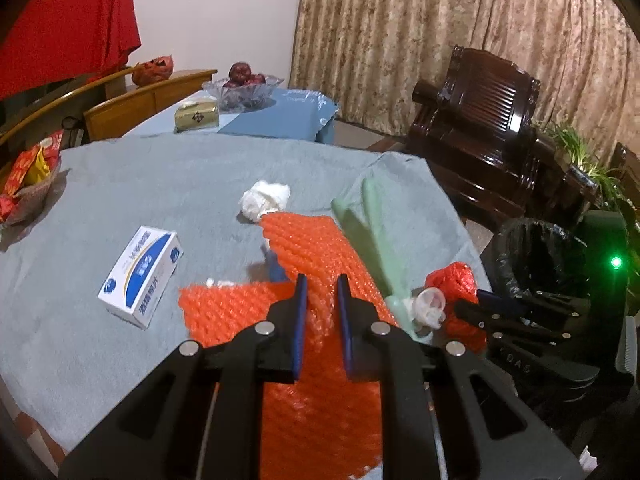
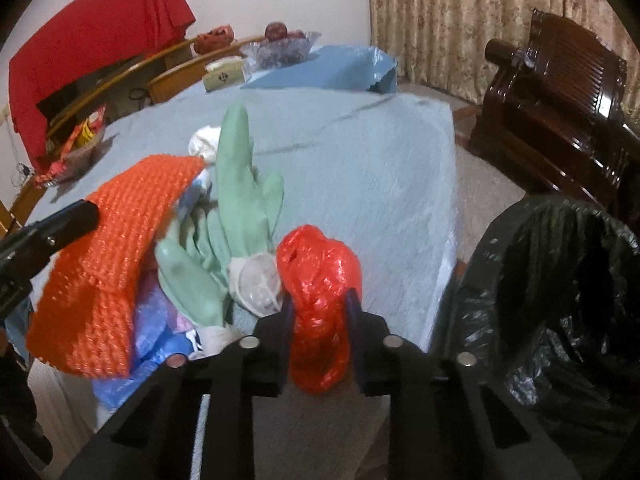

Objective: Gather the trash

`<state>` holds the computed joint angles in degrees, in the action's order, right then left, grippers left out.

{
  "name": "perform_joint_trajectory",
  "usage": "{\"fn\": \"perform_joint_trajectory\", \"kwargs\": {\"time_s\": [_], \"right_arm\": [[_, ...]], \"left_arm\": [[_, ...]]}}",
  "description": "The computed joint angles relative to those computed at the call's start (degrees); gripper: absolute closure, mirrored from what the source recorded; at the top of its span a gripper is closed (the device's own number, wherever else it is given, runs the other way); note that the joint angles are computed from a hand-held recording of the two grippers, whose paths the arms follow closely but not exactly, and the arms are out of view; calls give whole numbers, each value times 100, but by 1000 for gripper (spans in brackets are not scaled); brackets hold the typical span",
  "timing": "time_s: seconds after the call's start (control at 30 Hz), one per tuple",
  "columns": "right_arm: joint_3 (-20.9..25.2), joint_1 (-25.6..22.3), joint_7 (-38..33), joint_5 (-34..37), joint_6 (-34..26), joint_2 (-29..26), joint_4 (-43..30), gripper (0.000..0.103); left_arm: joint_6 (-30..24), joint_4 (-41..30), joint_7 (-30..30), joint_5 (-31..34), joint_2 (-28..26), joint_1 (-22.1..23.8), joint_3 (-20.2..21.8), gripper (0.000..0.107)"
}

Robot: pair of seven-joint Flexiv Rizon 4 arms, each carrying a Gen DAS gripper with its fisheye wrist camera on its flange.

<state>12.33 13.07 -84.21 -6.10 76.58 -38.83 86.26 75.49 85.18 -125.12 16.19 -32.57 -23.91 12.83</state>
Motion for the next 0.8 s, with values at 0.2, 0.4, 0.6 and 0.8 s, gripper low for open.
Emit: {"fn": "perform_joint_trajectory", "kwargs": {"time_s": [0.2, 0.4, 0.6, 0.8], "right_arm": [[119, -208, -55, 147, 666, 412, 297, 81], [-49, -347, 165, 147, 1128, 825, 590, 81], [-777, -244, 757, -97, 1492, 1218, 1164, 81], [-1553, -95, 1408, -465, 1628, 1353, 1557, 81]], "left_arm": [[160, -185, 86, 22, 32, -64, -68, 94], [265, -539, 494, -174, -106, -115, -351, 94], [316, -990, 1178, -587, -448, -185, -771, 94], [170, -1774, 1993, -1120, -1056, -292, -1194, 94]]}}
